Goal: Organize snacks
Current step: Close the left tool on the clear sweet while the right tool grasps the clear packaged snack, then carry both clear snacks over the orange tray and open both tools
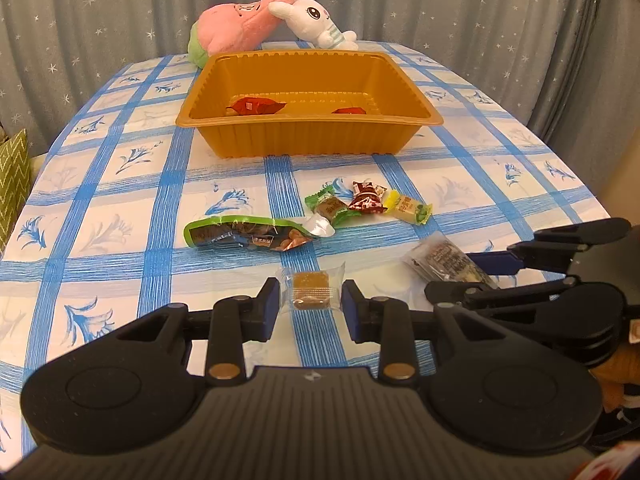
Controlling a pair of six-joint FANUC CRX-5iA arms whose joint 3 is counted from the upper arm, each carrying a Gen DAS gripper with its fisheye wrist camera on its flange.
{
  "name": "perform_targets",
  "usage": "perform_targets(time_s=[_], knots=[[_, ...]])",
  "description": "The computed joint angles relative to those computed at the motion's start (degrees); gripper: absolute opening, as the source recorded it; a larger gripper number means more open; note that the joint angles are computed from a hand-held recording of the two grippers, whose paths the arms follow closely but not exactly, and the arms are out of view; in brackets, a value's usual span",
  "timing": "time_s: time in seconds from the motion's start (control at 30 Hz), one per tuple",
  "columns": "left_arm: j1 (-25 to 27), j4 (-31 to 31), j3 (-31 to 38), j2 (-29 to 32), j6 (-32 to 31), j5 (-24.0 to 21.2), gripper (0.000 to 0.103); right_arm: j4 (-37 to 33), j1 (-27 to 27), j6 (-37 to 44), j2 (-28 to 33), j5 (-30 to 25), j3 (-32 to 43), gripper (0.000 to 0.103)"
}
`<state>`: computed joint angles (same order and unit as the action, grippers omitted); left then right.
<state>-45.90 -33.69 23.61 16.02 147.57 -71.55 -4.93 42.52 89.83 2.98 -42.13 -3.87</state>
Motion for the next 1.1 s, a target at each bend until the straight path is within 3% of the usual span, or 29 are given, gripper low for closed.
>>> perform_targets(time_s=[0.37, 1.1], knots=[[0.8, -1.0, 2.7, 0.3, -1.8, 0.6, 0.03, 2.6, 0.0, -3.4, -3.0, 2.2, -0.6, 0.038], [9.3, 2.0, 10.1, 2.7, -8.3, 4.5, 0.03, 1.6, -3.7, -4.4, 7.9, -0.1, 19.1, 0.038]])
